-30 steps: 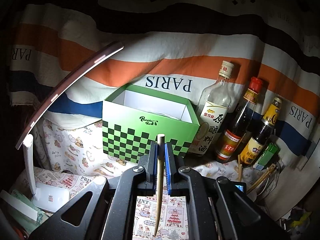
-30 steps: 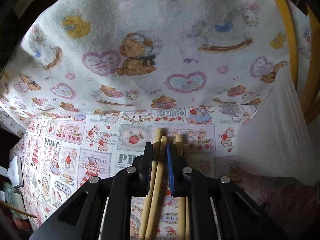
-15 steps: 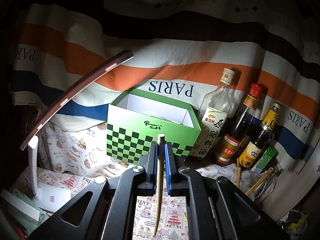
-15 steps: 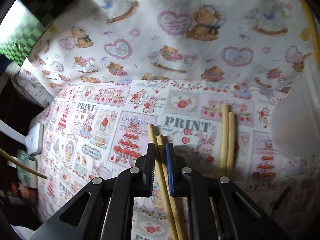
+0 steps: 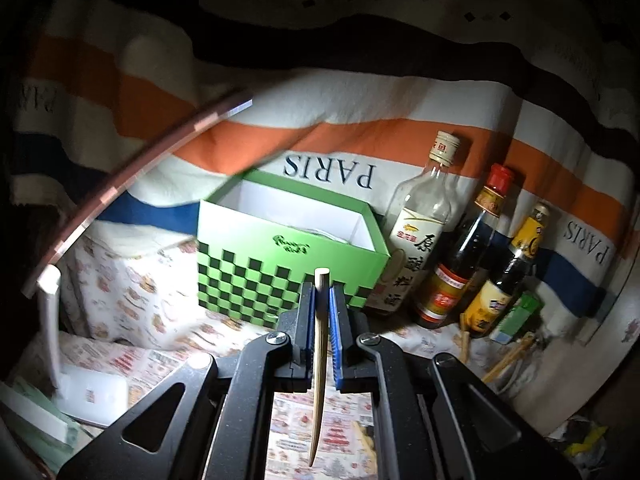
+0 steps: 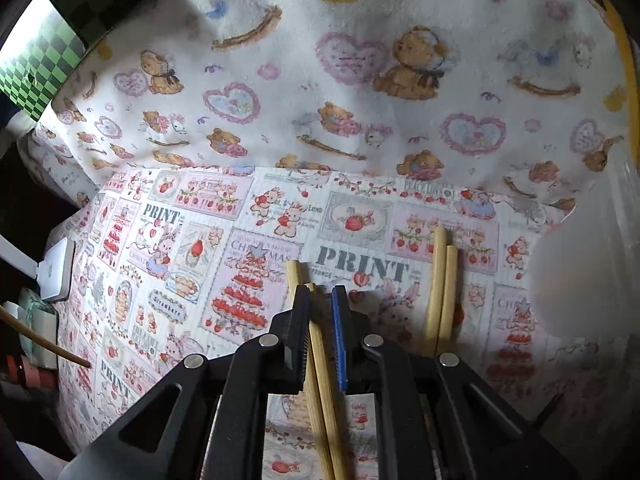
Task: Organize utensils
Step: 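Close the right tool on a bamboo chopstick while the left tool holds its chopstick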
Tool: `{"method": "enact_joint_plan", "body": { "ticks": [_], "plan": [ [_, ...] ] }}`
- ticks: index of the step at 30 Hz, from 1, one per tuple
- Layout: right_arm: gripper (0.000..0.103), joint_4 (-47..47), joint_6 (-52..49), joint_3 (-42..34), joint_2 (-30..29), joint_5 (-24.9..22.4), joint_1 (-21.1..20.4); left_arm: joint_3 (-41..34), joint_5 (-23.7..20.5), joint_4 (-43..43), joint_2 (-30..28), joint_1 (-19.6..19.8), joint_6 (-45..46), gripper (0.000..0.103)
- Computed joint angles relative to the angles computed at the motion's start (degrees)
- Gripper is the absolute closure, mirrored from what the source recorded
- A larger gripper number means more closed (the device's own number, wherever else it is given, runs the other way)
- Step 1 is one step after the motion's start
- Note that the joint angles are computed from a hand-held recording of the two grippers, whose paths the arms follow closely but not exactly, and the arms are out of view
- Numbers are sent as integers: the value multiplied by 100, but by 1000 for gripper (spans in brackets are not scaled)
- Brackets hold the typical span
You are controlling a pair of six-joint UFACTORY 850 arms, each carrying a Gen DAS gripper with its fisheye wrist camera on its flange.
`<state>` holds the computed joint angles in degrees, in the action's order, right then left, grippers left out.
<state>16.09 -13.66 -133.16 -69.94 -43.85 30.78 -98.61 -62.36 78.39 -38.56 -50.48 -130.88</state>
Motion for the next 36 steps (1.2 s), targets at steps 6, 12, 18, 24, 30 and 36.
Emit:
{"method": "enact_joint_plan", "body": {
  "ticks": [6, 12, 18, 24, 30, 36],
  "plan": [
    [91, -306, 256, -173, -106, -68, -70, -132, -146, -83, -73, -19, 159, 97],
    [91, 316, -617, 270, 197, -7, -97, -199, -142, -165, -117, 7, 255, 97],
    [91, -16, -473, 255, 175, -35, 30, -153, -150, -137, -89, 5, 226, 97],
    [91, -217, -258, 222, 160, 9, 13, -141, -136, -151, -76, 2, 229, 97],
    [91, -179, -518, 269, 190, -123, -76, -136, -139, -153, -71, 0, 233, 97],
    [90, -498, -258, 160, 139, -106, -33, -150, -122, -179, -76, 7, 246, 97]
  ]
}}
